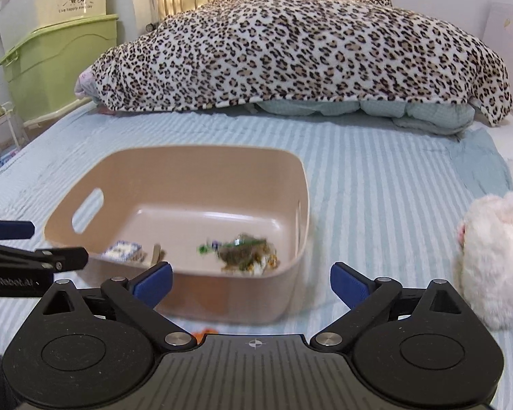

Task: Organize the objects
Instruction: 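Move both tools back toward the small black box and orange cloth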

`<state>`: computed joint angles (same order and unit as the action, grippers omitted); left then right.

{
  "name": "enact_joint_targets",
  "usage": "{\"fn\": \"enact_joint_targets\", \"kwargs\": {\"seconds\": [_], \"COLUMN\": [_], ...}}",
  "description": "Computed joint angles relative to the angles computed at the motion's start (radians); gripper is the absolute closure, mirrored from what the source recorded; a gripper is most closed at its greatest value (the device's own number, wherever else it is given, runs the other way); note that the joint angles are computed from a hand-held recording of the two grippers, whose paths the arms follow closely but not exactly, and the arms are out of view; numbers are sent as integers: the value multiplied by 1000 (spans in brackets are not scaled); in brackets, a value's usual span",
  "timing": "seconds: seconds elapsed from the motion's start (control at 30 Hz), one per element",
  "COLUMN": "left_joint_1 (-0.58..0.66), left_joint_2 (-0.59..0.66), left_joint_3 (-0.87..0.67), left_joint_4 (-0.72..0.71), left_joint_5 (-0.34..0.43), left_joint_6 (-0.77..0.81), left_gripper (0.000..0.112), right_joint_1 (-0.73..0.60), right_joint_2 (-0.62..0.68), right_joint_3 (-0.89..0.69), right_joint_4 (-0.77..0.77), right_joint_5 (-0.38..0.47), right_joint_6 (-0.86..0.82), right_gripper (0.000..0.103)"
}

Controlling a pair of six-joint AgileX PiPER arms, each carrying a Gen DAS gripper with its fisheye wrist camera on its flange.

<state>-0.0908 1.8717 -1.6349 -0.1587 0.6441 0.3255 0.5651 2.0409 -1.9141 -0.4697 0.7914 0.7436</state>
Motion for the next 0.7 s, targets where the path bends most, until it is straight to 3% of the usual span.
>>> {"fn": "enact_joint_targets", "kwargs": {"seconds": [0.43, 0.7], "left_joint_1": [-18, -22], "left_joint_2": [7, 47], "left_joint_3": [162, 146], "left_joint_4": [12, -59], "left_joint_5": [-38, -18], "left_joint_6": [11, 21], "left_gripper": [23, 23], "right_joint_1": [4, 10], "right_joint_2": [17, 44], "right_joint_3": [126, 139], "right_joint_4": [61, 90], "right_joint_5": [-1, 1], "right_joint_6": [-30, -70], "right_gripper": [3, 3]}}
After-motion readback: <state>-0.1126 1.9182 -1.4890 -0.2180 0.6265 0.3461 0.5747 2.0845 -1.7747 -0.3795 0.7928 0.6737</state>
